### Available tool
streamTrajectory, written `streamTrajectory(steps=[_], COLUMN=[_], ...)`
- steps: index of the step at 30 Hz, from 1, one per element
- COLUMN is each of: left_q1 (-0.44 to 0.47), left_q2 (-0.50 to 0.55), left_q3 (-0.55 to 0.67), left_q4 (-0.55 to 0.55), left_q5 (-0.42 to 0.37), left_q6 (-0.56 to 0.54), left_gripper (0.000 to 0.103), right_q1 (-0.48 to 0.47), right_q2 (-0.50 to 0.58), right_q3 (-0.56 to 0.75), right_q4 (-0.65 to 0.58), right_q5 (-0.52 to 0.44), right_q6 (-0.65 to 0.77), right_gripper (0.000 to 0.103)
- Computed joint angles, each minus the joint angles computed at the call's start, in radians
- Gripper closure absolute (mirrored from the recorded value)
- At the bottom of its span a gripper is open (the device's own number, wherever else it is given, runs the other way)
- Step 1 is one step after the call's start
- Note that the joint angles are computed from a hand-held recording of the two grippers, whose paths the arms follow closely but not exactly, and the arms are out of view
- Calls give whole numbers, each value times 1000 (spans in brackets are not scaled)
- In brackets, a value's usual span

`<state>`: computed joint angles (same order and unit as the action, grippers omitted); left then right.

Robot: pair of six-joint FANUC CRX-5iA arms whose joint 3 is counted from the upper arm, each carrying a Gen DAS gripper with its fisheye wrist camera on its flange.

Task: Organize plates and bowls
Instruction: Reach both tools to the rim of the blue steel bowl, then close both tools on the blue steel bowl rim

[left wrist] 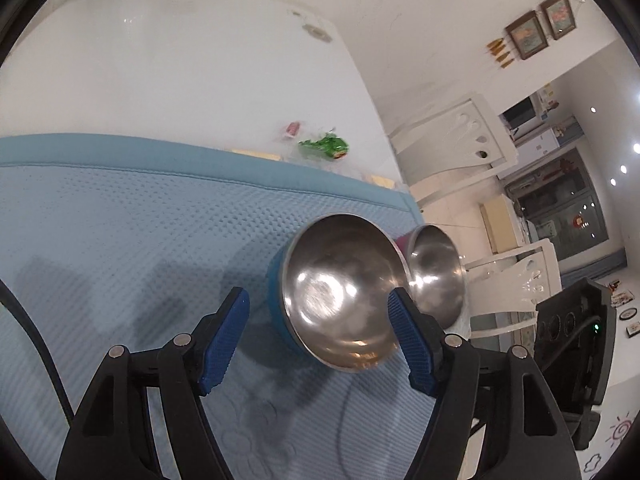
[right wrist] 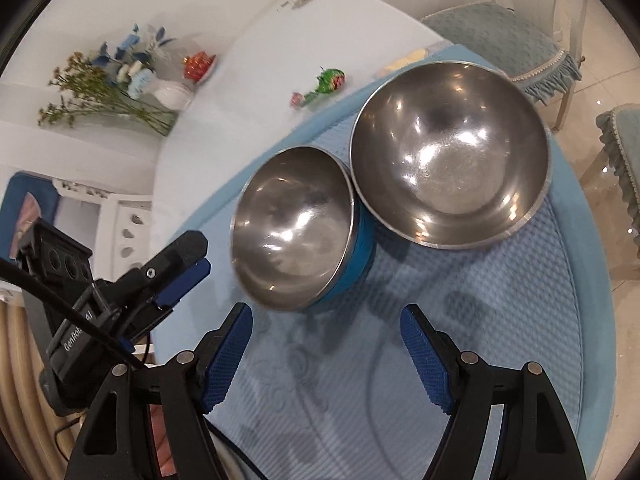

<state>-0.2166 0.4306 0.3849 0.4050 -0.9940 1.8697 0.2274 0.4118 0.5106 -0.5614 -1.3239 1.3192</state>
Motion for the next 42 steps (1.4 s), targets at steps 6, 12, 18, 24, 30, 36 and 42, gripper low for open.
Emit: streamTrajectory(steps=[6,12,18,24,30,36,42], left_q1=[12,16,12,2,-7,-23,-53], left_q2=[66,97,128,111,36,-93,-236], left_q3=[47,62,85,84,26,-74,-189], left_q4=[11,16,18,-27,-46,-67,-87], left_q5=[-31,-38,-55,-61,-36,8,51], left_q6=[-10,-19,-34,-27,-10,32,84], left_gripper=[42,54,80,88,88,88,88], right_q1=[32,43,46,76,98,133,151], right_q2=[69,118,138,103,41,-71,-218], right_q3=[50,89,88,42,4,-71,-182], right_q4=[55,81,83,138,171,204,196], right_q5=[7,10,24,57,53,66,70], right_q6=[13,19,20,34,65,107,147], right_gripper=[28,36,64,68,68,68,68])
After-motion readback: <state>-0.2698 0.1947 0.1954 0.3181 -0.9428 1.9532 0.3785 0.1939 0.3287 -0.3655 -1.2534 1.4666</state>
